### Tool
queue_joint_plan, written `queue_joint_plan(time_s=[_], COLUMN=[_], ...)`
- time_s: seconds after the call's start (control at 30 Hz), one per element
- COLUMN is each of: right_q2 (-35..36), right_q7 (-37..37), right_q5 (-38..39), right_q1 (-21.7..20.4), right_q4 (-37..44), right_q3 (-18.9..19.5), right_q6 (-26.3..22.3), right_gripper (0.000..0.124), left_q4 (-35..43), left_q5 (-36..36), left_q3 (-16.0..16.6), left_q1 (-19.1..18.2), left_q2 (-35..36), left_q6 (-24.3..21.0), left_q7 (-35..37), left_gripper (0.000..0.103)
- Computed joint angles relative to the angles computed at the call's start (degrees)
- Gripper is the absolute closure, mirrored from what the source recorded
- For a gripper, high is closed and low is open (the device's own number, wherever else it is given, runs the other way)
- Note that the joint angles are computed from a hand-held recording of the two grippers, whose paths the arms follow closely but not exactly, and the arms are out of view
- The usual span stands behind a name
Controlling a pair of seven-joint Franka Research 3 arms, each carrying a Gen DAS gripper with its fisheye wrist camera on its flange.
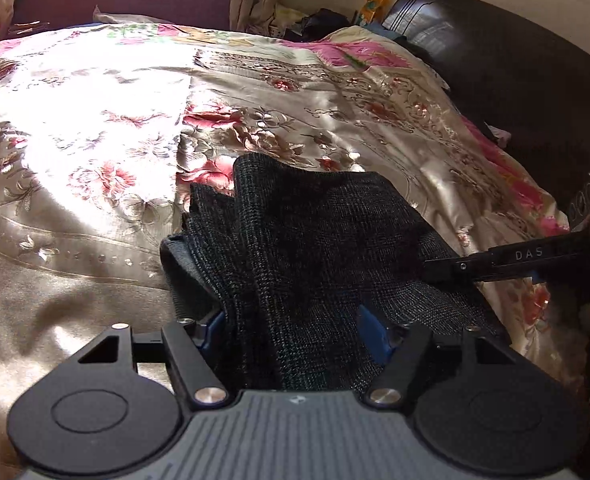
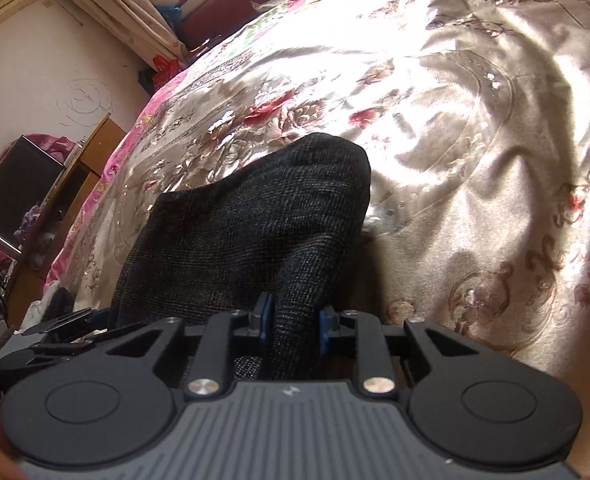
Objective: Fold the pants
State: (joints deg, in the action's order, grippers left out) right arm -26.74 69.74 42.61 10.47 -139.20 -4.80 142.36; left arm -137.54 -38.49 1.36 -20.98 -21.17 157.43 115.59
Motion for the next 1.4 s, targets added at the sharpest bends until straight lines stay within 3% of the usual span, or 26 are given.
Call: queue_joint_plan(time_s=[0.17,0.5,1.0,1.4], right_q2=[-2.8,-7.7,-12.6,-14.5], right_q7=[1.8,9.9,13.5,14.5], right_q5=[-8.4,-21.5,-26.5,-26.6], right_q1=[-2.9,-4.4,-3.3,-2.4], right_q4=[-2.2,-5.8,-7.0,-8.3], right_q3=[2.9,7.2,7.2,7.4], right_q6=[1.6,6.4,5.1,4.7], right_gripper=[0.097,0.096,0.096,0.096], left_q4=[-1.2,-3.7,-7.5,-8.0], left_q5=[11.0,21.7,29.2,33.5], left_q3=[-5.0,-4.7,-2.5,-3.4], left_q1=[2.5,1.8,-0.5,-0.9], left_q2=[-0.1,-2.5,-7.2,-7.8], left_q6=[2.1,4.7,7.3,8.4], left_q7=[-5.4,-14.5,-21.2,-24.2], left_gripper=[0.023,0.023,0.023,0.020])
